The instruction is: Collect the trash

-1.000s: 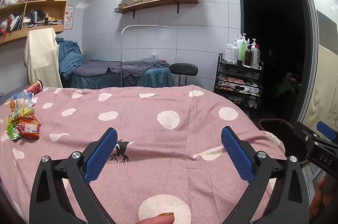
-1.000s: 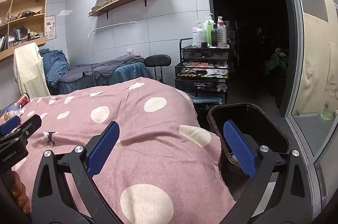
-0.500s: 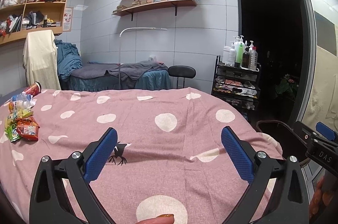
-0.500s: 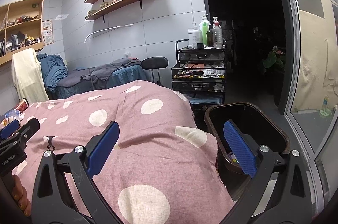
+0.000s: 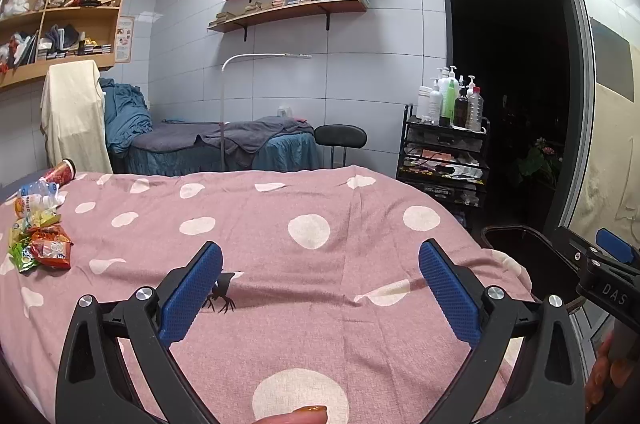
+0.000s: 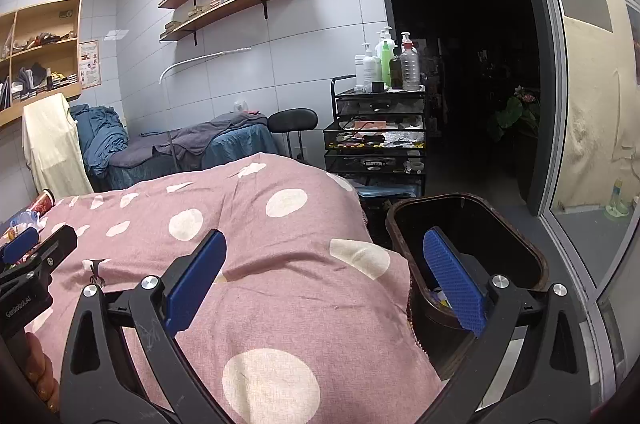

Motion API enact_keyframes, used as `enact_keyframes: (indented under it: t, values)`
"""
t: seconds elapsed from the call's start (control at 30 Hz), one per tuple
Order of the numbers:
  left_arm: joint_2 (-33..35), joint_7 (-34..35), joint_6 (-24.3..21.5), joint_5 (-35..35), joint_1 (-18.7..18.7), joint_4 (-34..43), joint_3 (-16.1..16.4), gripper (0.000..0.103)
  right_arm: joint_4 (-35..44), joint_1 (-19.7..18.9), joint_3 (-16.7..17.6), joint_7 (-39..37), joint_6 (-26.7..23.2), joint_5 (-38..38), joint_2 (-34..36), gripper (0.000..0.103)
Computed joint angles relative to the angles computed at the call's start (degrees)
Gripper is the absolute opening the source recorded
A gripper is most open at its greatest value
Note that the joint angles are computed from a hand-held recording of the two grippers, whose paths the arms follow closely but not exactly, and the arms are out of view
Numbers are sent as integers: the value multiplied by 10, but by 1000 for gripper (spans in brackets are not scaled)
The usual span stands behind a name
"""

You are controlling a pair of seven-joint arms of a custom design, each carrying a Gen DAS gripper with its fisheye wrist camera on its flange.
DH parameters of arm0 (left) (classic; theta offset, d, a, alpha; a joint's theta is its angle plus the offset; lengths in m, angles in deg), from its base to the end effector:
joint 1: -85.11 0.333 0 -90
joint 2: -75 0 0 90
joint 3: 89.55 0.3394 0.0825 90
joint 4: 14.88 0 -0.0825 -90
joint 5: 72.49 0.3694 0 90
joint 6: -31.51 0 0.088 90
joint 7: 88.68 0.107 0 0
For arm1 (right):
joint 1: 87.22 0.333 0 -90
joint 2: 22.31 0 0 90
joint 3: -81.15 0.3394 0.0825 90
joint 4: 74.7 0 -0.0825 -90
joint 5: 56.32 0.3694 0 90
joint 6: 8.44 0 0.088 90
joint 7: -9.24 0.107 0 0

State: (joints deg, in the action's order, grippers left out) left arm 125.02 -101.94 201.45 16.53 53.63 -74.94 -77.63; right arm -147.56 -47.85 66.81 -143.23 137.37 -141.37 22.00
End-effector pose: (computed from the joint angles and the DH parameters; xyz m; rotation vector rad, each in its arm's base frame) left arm 0.7018 -0.3949 0.3951 -1.3423 1.5667 -1.1730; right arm 0.6773 0.3977 0.3706 -1.1808 1.6683 -1.0910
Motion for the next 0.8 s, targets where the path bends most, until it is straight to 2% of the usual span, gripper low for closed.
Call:
enact_keyframes:
  t: [0.8]
  values:
    - [11, 24, 7, -26, 0, 13, 2, 98, -3, 0, 1, 5, -2, 1, -2, 97]
